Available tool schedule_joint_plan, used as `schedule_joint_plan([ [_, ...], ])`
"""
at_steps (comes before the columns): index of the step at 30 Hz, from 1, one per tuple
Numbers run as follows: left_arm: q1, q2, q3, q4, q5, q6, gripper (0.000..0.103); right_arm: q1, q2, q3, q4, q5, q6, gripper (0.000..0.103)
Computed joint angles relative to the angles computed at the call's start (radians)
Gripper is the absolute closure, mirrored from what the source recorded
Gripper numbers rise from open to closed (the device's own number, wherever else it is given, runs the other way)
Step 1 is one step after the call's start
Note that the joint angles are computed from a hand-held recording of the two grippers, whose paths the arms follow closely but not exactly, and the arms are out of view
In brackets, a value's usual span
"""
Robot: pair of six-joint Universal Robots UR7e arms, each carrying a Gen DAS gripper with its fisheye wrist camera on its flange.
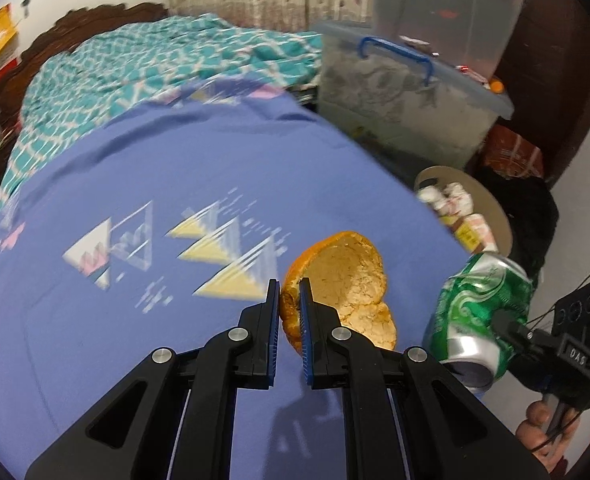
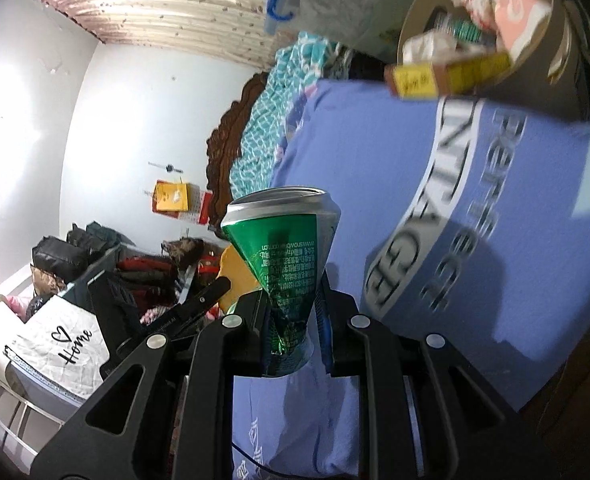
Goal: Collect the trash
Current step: 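Lift the bread half with left tool while right tool lifts the can, then carry bread and can over the beige bin and open both tools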
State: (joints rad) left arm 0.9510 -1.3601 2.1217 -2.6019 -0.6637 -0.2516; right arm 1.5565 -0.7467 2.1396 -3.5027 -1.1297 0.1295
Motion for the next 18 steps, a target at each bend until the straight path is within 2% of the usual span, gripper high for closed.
schedule_joint_plan([
  [6,-0.024,0.177,-0.153,-0.075,-0.057,0.118,0.094,-0.045,-0.073,0.005,-0.062,0.005,0.003,0.082],
  [11,-0.026,0.372,-0.336,-0.129,-0.132,0.232,0.094,-0.093,-0.123,-0.022,-0.116,-0.062,0.008,0.082],
  [16,-0.004,0.545,-0.512,-0.133,-0.218,0.306,0.094,-0.119,-0.117,-0.117,-0.03,-0.156,-0.005,0.082],
  [18,0.01,0.604,-0.569,-0.118,-0.237,0.328,0.09,-0.111,-0.099,-0.168,0.022,-0.224,-0.019,0.079],
])
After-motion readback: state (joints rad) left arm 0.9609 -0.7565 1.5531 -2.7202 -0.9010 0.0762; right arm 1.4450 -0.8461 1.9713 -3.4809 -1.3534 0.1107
